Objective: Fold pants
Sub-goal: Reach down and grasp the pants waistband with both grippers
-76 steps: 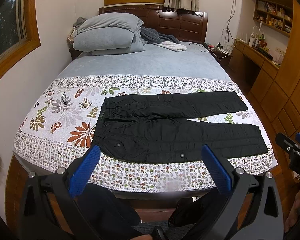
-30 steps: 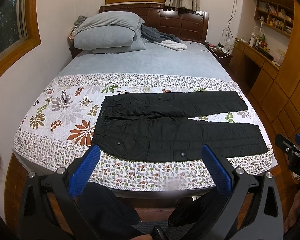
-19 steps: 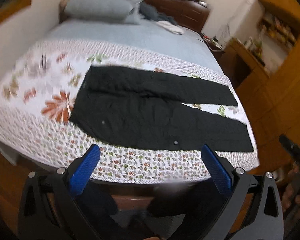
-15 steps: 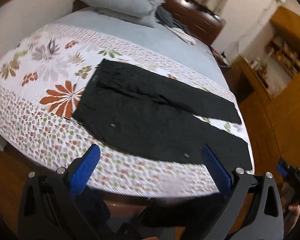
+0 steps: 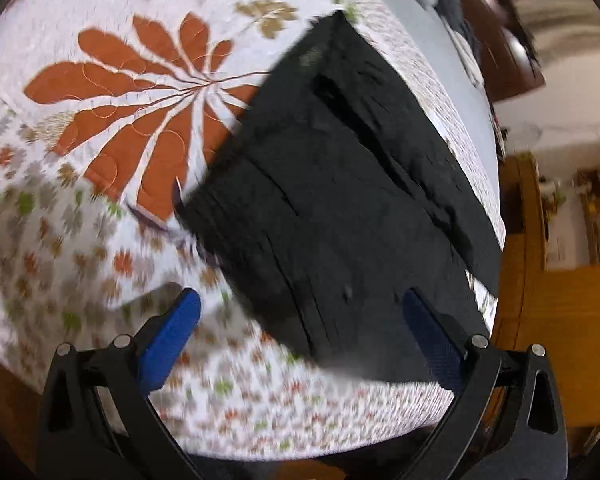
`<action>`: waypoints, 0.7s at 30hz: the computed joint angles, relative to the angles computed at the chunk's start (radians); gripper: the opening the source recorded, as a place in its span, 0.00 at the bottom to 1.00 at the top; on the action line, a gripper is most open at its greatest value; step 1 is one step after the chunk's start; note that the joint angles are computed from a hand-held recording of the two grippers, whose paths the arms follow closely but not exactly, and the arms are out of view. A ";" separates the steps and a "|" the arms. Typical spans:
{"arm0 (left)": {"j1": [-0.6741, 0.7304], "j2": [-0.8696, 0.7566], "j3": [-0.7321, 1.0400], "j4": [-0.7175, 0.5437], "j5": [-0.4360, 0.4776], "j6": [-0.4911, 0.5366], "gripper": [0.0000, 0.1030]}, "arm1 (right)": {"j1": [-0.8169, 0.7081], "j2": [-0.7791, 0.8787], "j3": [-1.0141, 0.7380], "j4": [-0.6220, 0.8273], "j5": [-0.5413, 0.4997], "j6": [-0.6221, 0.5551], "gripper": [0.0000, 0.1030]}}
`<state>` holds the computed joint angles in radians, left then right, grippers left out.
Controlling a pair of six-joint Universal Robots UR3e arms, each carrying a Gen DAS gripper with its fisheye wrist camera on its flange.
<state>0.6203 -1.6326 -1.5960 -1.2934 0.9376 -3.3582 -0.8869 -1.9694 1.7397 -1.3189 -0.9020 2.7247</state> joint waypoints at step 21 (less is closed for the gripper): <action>-0.148 -0.169 0.094 0.164 0.188 -0.190 0.45 | -0.445 0.393 -0.022 -0.228 0.175 0.085 0.97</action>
<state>0.4719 -1.8013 -1.5018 -1.1291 1.1255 -3.5487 -1.3314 -1.5761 1.7176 -1.5469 -0.7265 2.8096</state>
